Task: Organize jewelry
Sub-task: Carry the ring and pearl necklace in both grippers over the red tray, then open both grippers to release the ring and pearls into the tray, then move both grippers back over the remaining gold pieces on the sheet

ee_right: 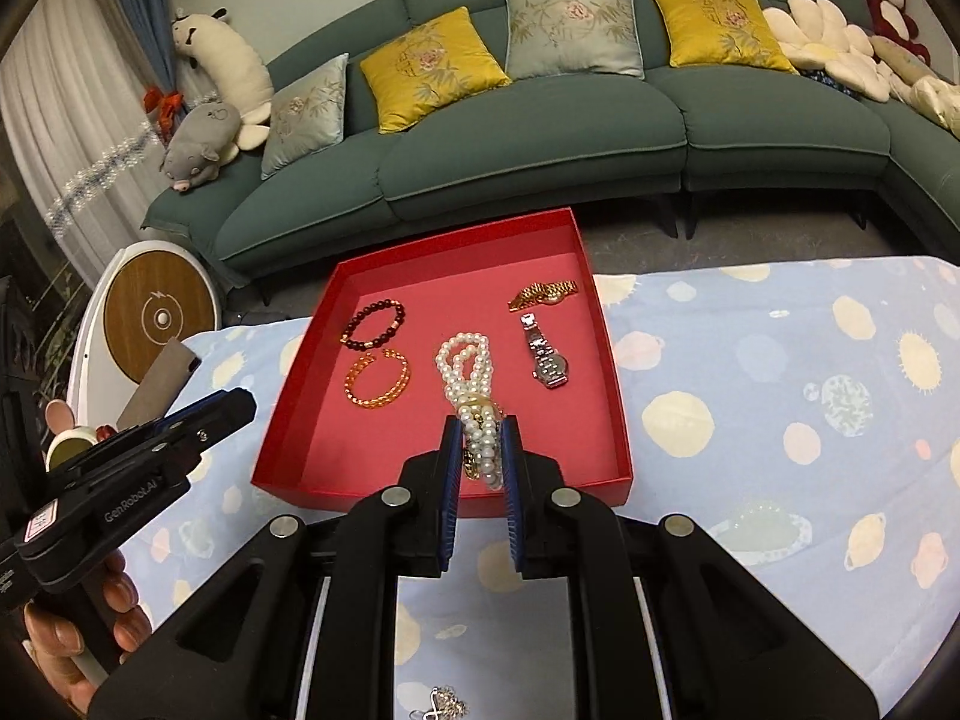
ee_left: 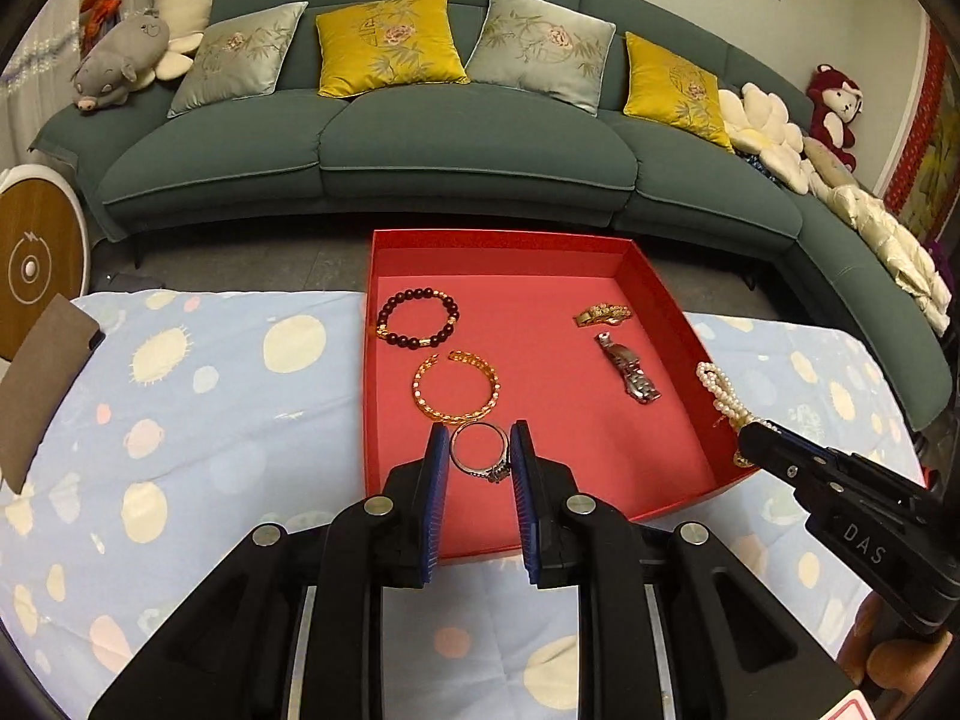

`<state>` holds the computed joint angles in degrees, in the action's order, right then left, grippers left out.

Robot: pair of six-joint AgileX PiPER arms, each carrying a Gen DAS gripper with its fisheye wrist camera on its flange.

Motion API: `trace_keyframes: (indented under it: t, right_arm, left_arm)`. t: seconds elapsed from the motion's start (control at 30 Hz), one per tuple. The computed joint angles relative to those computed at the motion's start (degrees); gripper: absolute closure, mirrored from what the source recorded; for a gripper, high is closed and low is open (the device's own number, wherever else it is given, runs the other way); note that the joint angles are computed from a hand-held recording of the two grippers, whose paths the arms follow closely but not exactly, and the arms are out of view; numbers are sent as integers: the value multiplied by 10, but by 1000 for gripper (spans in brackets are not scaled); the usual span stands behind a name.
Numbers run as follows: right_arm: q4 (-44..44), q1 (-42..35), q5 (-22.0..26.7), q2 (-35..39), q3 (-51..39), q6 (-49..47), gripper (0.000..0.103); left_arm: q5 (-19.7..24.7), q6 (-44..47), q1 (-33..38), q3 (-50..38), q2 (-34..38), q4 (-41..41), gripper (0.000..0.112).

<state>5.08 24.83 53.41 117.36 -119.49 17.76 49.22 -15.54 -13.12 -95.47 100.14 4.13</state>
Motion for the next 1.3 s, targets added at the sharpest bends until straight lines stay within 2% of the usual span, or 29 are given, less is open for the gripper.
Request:
trace_keyframes:
  t: [0.3,0.43,0.5,0.53,0.6,0.67,0.93,1.07,1.23,1.3]
  right_arm:
    - [-22,-2,36,72,-83,13,90]
    - [-11,-6,31,81,-91,11,88]
    - [-15,-5,38,84,-95,13,86]
    - [-18,-4,39,85,-95,14,82]
    - [-22,-4,33,79,-84,17,71]
    - [-27,-4,23,68,-72,19,69]
    - [-23,-6,-22,4,-2,20,68]
    - [-12,-6,-56,-53,73,22,68]
    - [13,3,-86,-143,181,18,68]
    - [10,15,-86,-173,214,18,68]
  left_arm:
    - [0,1,29,-21,32,-22,94]
    - [-2,-13,26,-25,38,-17,93]
    - [6,-18,26,-33,44,-21,86]
    - [9,-22,27,-35,46,-22,82]
    - [9,-36,28,-37,45,-18,63]
    - [6,-44,27,-34,38,-16,56]
    - [9,-48,28,-4,-13,-27,56]
    - [2,-61,15,50,-66,-16,56]
    - [15,-64,-24,132,-144,26,55]
    - [18,-63,-36,159,-173,35,49]
